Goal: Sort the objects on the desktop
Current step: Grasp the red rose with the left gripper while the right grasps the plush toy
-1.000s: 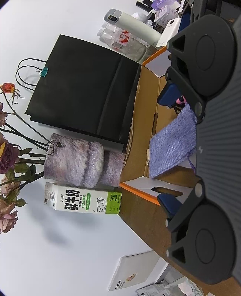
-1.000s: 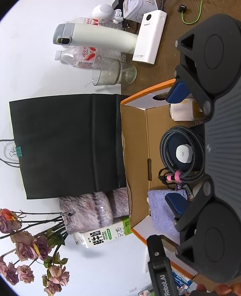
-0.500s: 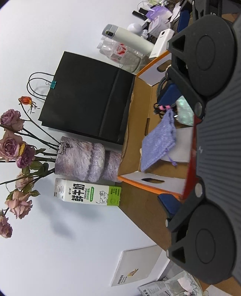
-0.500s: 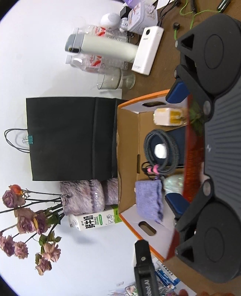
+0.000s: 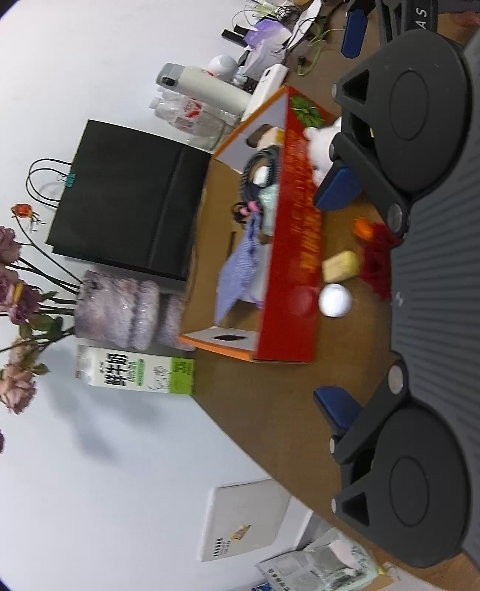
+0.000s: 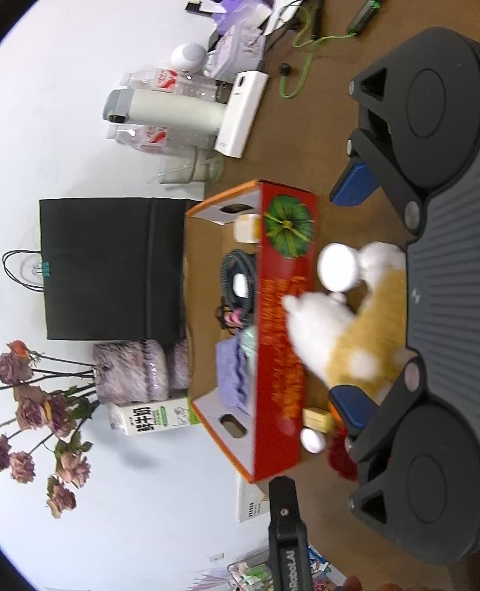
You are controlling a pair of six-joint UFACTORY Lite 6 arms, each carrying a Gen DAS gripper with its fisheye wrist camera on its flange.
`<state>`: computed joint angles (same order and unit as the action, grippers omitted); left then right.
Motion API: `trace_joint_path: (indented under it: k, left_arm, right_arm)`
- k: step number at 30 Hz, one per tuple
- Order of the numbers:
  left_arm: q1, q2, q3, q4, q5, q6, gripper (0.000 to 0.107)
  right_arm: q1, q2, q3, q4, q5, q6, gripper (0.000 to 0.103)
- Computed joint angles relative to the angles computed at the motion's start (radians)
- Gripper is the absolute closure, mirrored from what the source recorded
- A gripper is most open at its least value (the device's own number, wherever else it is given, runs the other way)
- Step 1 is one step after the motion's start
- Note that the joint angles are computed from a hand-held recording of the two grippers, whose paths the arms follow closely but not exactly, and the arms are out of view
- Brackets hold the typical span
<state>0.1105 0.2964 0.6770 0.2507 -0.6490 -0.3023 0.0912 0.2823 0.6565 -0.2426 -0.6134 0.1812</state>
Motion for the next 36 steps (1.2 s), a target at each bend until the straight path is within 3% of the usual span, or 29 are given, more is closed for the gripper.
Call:
trace_joint_path:
  k: [2,10,25,36]
  left_arm:
    - [0.014,0.031,-0.021,0.008,-0.044,0.001,0.004]
    - [0.028,0.069,-0.027,0.055,-0.064,0.011,0.004]
    - [0.061,0.157,0.080,0.243,0.006,-0.120,0.004]
    - [0.031,0.212,0.147,0.255,0.046,-0.145,0.004]
  right_arm:
    - [0.025,-0.012,-0.049,0.068,-0.037,-0.037,0.000]
    - [0.130,0.000,-0.115,0.252,-0.119,-0.131,0.000]
    - [0.299,0.116,-0.032,0.583,-0.167,-0.273,0.000]
    - [0.286,0.188,0.048,0.604,-0.146,-0.290,0.000]
